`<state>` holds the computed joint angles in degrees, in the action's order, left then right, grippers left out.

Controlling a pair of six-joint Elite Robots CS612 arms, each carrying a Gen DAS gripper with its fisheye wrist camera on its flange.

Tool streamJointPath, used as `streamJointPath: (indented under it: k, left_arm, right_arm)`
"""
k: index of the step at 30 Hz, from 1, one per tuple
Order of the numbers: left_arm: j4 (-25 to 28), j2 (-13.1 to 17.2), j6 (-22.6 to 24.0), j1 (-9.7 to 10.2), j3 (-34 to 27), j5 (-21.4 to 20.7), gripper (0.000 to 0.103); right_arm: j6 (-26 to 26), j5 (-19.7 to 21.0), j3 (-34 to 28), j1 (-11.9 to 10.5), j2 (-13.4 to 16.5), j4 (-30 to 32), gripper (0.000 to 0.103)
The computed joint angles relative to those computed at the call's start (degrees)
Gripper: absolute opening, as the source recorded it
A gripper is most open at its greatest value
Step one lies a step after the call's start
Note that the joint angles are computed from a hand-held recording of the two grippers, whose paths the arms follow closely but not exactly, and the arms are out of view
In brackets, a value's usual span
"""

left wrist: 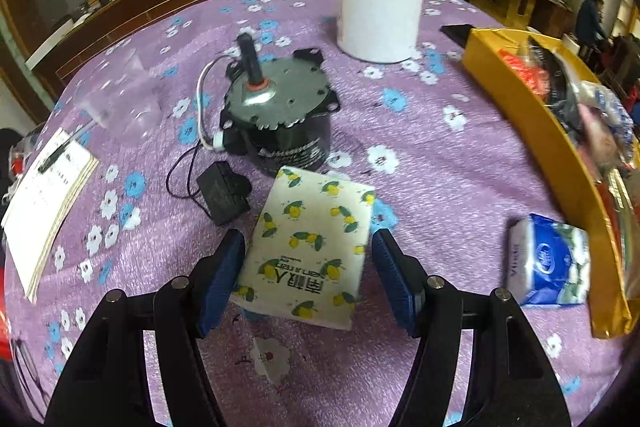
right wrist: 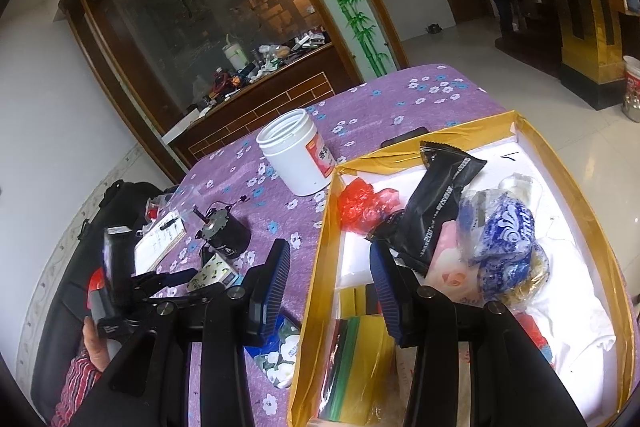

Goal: Organize soft objects
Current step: 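Reach the left tool toward the white lemon-print tissue pack, then grasp the lemon-print tissue pack with the left tool while the right tool grasps the blue Vinda packet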

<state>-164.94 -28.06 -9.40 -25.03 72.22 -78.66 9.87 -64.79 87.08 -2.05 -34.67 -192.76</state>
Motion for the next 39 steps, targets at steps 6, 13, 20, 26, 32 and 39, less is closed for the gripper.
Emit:
streamJointPath:
  k: [6, 13, 20, 26, 32, 39]
  left_arm:
    - [-0.35, -1.43, -4.28, -0.07, 2.5, 0.83, 0.052]
    - [0.46, -4.68, -10.52, -0.53, 8.43, 0.2, 0.052]
    - [-5.84, -3.64, -8.53, 0.08, 9.36, -1.97, 0.052]
    - [-6.04, -3.55, -6.88, -0.13, 9.22, -1.94, 0.052]
    - [-6.07, -3.53, -6.84, -0.1, 9.2, -2.02, 0.052]
    - [-6.48, -3.43, -6.26, -0.14, 9.24, -2.17, 0.052]
  right_arm:
    - [-8.03, 6.37, -0.92, 0.33, -0.07, 6.78, 0.048]
    - [-24.55, 8.8, -1.75, 2.83, -0.75, 20.32, 0.048]
    - [-30.48, 0.94, -2.19, 5.16, -0.79, 23.73, 0.051]
    - [-42.47, -8.65, -3.15, 7.84, -1.62, 28.9, 0.051]
    - [-53.24, -24.34, -5.21, 11.15, -0.53, 30.68, 0.051]
    - [-53.62, -25.16, -10.14, 10.61, 1.7, 36.26, 0.057]
